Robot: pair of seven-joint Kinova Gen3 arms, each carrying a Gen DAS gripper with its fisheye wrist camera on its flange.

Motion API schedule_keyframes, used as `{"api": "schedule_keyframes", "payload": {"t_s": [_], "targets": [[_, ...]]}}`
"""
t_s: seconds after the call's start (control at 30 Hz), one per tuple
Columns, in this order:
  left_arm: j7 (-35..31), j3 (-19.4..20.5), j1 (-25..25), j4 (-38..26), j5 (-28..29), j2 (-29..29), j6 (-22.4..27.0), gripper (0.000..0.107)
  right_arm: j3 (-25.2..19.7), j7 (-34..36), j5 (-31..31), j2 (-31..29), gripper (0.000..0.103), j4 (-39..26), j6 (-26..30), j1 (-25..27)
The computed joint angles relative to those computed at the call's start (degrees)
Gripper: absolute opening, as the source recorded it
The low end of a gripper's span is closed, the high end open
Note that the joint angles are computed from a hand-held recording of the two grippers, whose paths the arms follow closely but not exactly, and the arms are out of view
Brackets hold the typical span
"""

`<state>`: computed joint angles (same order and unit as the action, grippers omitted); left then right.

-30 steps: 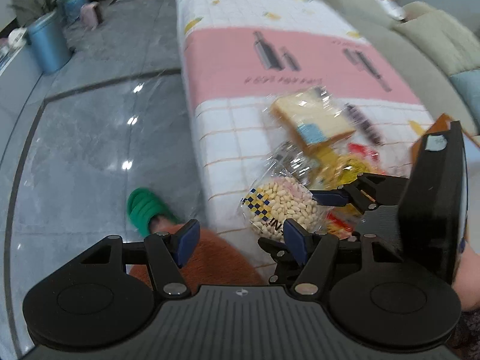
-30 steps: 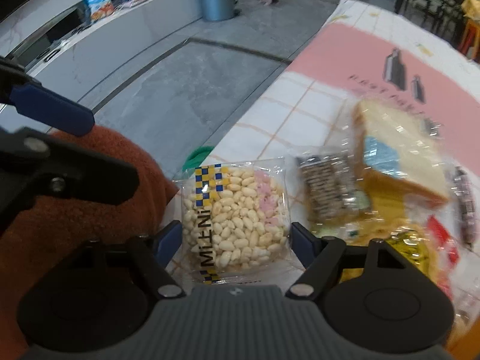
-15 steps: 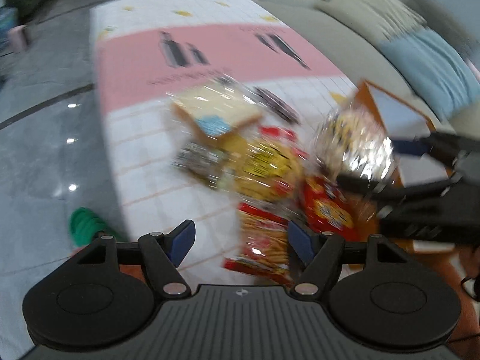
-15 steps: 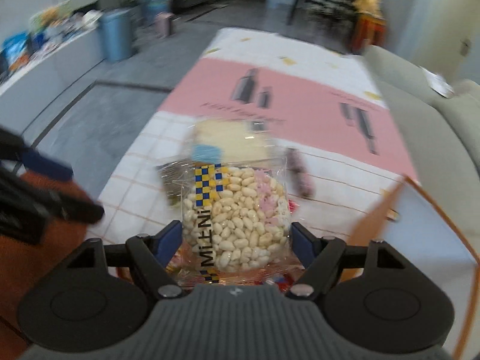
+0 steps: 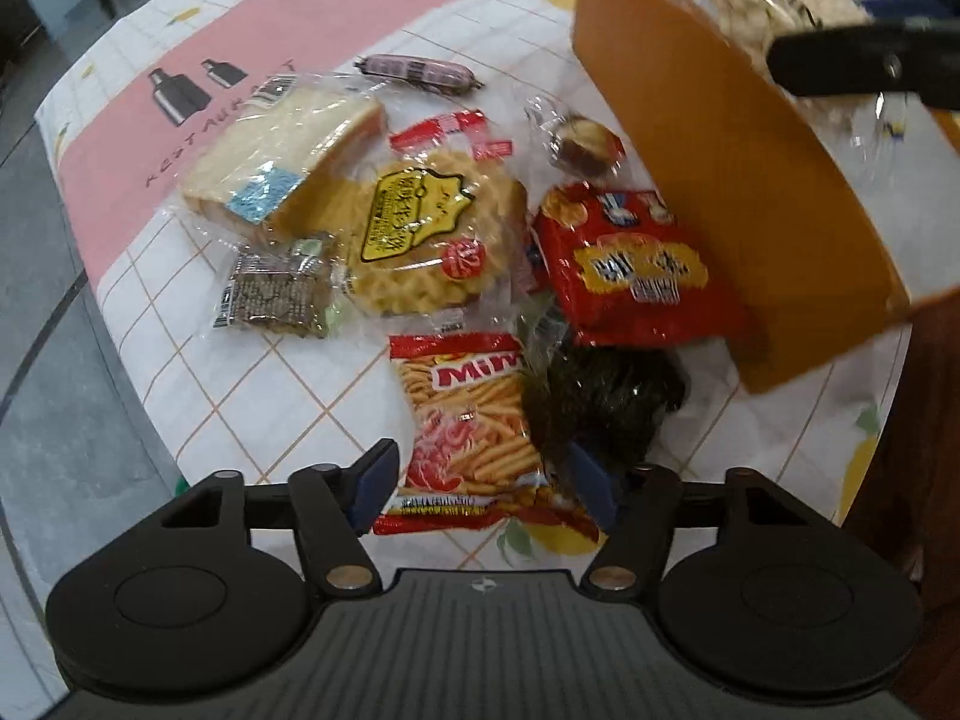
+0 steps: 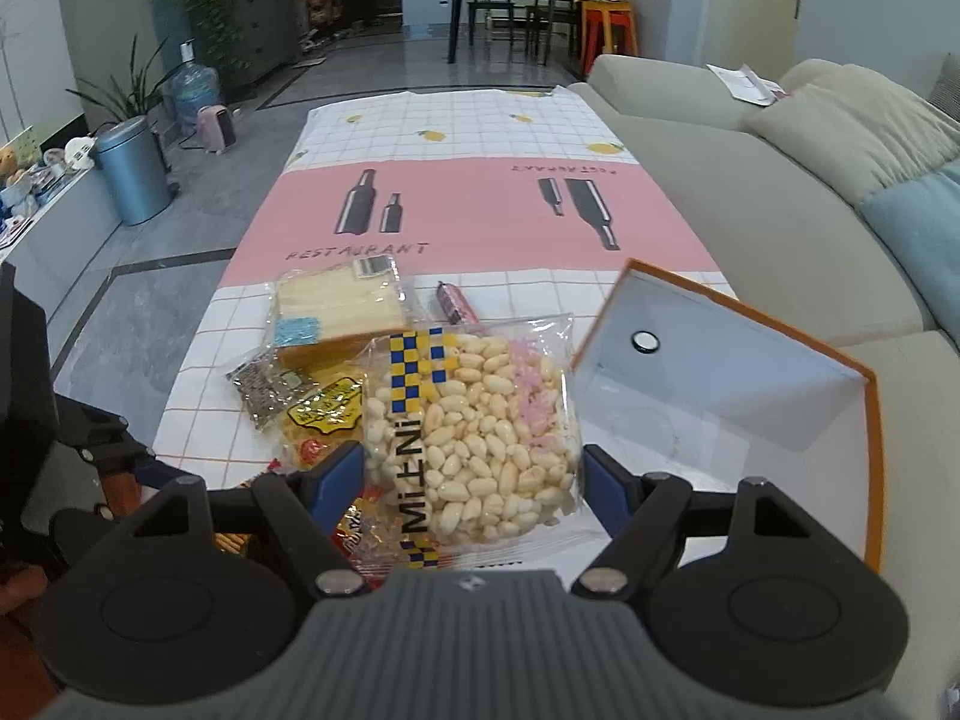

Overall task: Organize snacks
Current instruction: 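Grasp the red MIMI snack bag with the left gripper while the right carries peanuts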

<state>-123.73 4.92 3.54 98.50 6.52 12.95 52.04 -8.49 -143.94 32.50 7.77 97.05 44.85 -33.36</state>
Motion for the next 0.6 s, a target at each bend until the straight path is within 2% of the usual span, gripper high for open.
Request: {"api": "schedule_keyframes", "payload": {"t_s": [0.13,0.27,0.33,0.43,0.6], "targets": [[3.2,-0.4,2.7,-0.2,-4.5,1.0,-0.6,0.074,0.2,-0.9,-0.4,-0.1,0.076,1.0,-1.3,0.5],[5.1,-0.3,3.8,-0.2,-6.0,2.7,-1.5,0.071,0.1,-0.2,-1.7,-0.2,0.076,1.4,-1.6,1.0],[4.9,0.1,3.2,-0.2,-5.2,2.8,-1.6,0.062,0.1,-0.3,-1.9,-0.5,0.076,1.7,-1.7,1.1],[5.9,0.0,3.2,0.1,-4.9,2.2,-1.9,0.052,0.1,-0.8,-1.8,-1.0,0.076,2.3,-1.6,1.2],[10.1,-0.7,3.3,1.2,-5.4,0.4,-2.6,0.047,-0.3,-2.2,-1.6,-1.8,0.076,3.2,-1.3,1.3]]}}
